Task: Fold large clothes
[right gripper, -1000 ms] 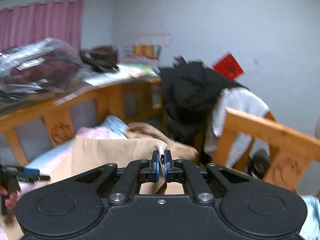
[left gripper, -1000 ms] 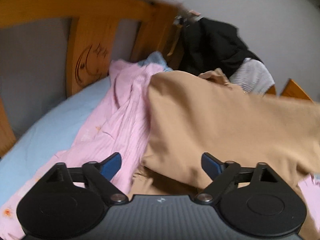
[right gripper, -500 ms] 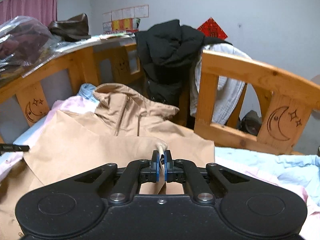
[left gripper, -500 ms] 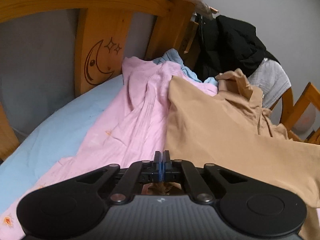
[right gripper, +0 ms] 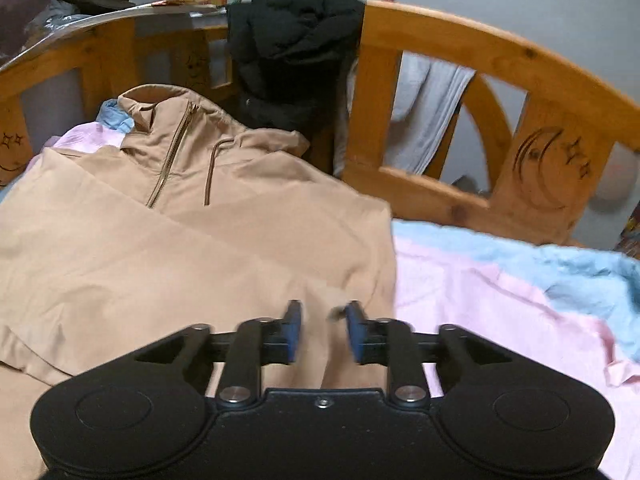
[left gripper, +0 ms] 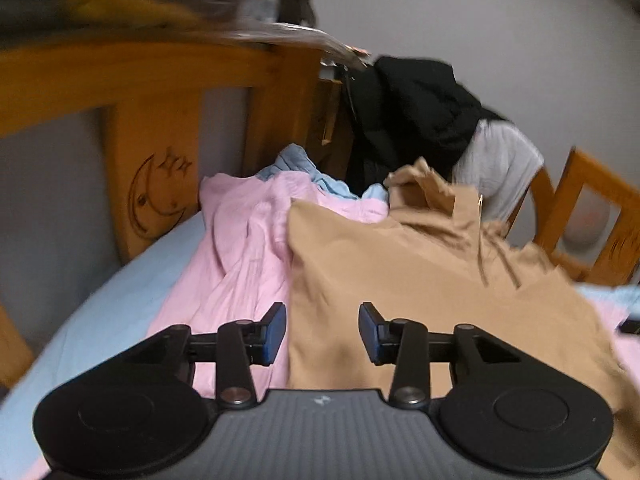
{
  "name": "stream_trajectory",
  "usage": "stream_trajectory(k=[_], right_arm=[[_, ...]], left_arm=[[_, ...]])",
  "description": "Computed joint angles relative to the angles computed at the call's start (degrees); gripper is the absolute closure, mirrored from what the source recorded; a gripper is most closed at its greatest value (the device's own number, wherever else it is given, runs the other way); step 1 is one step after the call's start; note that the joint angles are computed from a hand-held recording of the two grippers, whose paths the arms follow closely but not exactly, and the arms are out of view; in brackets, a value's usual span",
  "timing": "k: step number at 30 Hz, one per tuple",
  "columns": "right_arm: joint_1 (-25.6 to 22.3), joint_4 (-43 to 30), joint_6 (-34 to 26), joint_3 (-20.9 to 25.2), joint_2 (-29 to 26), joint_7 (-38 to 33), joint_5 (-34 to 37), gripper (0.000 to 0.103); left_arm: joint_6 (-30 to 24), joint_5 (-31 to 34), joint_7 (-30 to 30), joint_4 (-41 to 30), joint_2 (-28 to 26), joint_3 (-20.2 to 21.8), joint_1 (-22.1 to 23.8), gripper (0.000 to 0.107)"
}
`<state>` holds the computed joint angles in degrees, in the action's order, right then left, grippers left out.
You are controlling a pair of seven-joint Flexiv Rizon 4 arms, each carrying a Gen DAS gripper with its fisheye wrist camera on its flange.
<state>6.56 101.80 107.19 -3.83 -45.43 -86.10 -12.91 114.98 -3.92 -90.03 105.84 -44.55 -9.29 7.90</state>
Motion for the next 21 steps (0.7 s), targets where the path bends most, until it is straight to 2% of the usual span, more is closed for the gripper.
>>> stream_trajectory(k=[4,6,7,8,11,12,13,16,18,19,21], right_arm=[[-2.1,3.0,6.5,3.4,-0.3,-5.5,-4.8,0.066],[-6.1,3.9,7.1,8.1,-0.9,-7.3,-10.6,0.057],[-7.4,4.1,6.4,9.6,-1.3,-7.6,-12.8,0.055],[-7.1,4.4,6.1,9.2,-1.6,-7.4,-14.4,0.055],[0.1,4.4,3.0,3.3,-2.7,-12.6,-8.8,0.055],[0.6,4.2,4.8,2.3,-3.8,-11.6,-9.2,0.053],[-0.1,3.8,5.5,3.1,-4.3,-11.1,-9.1,0.052],[-4.6,2.9,2.3,8.7,-3.1,-8.3,-8.9,0.052],[-10.4,3.2,3.1,15.1,-3.1,-7.7,-12.7,0.051],[-12.1,3.4,3.8,17.1,-3.2,-7.5,-14.4,0.050],[-16.0,3.0,3.6,21.3,-4.2,-6.6,-19.2,0.046]], left_arm=[[-7.9,-10.0,2.6,-4.2,-1.7,11.1,-11.5,0.064],[-11.0,-13.4,2.9,-5.7,-3.0,15.1,-15.2,0.065],[-11.7,-14.0,2.9,-6.1,-3.5,15.8,-15.8,0.065],[-12.0,-14.2,3.0,-6.3,-3.8,15.9,-15.8,0.065],[-11.3,-13.7,3.4,-5.8,-3.9,14.6,-14.4,0.063],[-11.1,-13.6,3.4,-5.5,-3.6,14.2,-14.1,0.063],[-10.7,-13.5,3.3,-4.8,-3.1,13.4,-13.5,0.063],[-6.9,-12.2,2.5,-2.1,-1.3,10.5,-11.2,0.061],[-2.8,-9.6,2.5,-0.4,-0.6,7.7,-8.9,0.051],[-1.7,-9.0,2.5,-0.2,-0.4,7.2,-8.7,0.050],[0.0,-5.4,2.6,0.2,-0.2,3.5,-5.8,0.050]])
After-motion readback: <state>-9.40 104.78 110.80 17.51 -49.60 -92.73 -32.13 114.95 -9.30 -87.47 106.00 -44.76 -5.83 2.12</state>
